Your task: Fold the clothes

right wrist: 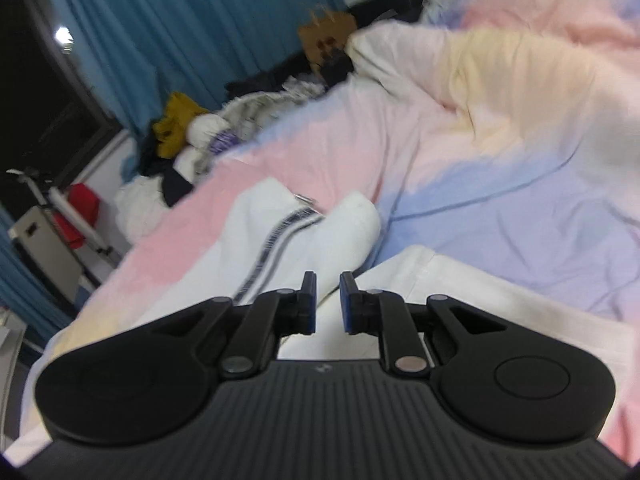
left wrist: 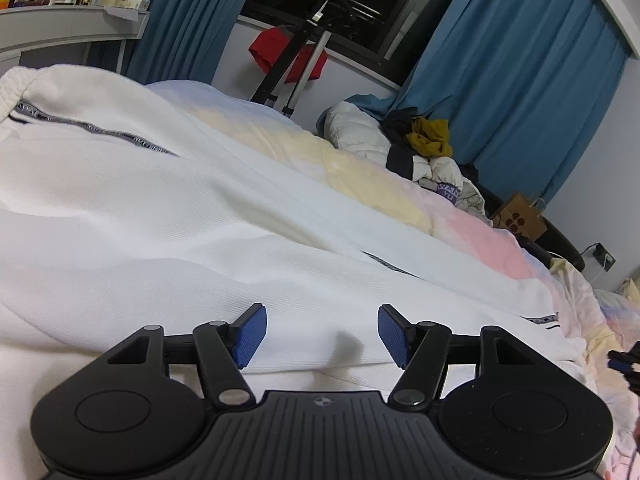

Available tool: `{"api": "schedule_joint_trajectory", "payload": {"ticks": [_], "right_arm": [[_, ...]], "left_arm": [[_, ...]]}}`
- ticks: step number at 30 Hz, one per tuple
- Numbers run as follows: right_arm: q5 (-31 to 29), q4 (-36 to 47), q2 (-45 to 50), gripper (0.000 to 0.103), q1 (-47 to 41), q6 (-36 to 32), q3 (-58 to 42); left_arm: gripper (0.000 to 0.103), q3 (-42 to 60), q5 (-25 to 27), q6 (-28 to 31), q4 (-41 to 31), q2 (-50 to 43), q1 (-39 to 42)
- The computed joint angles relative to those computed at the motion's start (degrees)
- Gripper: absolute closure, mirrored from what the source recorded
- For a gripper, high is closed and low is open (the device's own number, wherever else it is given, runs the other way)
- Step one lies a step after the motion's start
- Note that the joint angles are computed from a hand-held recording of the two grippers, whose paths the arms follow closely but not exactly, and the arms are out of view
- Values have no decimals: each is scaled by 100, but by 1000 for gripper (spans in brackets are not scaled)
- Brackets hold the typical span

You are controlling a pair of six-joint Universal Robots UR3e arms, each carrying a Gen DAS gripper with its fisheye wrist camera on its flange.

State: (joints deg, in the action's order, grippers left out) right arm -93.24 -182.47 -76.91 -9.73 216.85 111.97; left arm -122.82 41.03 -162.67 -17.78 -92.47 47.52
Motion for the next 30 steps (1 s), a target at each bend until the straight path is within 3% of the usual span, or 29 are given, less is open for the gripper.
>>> {"api": "schedule_joint_trajectory", "payload": {"ticks": [4, 8, 11, 14, 17, 20, 22, 26, 30], "right_arm": [[-129, 375, -768, 87, 164, -55, 338], [38, 560, -1255, 87, 96, -64, 664], [5, 930, -1489, 87, -5, 44, 775], [314, 1032, -1739, 87, -315, 185, 1007], [640, 831, -1976, 87, -652, 316, 1352], [911, 763, -2181, 87, -955, 490, 1618], [1049, 755, -2345, 87, -1119, 634, 1791], [1566, 697, -3030, 87, -1680, 952, 2412], [1845, 876, -4018, 87, -2278, 1221, 3076]], "left_arm": [[38, -356, 118, 334, -466, 842, 174], [37, -344, 101, 476, -1944, 1883, 747], [27, -267, -181, 694, -3007, 2867, 1629], [22, 68, -732, 1450, -4796, 3793, 2848], [18, 664, -1291, 3074, -7569, 4479, 4339], [17, 1114, -1309, 3869, -8936, 4384, 5229], [17, 1308, -1256, 4002, -9304, 4165, 5648], [17, 1678, -1328, 3478, -9471, 3156, 6044], [18, 1466, -1079, 2134, -7994, 2599, 5871]]}}
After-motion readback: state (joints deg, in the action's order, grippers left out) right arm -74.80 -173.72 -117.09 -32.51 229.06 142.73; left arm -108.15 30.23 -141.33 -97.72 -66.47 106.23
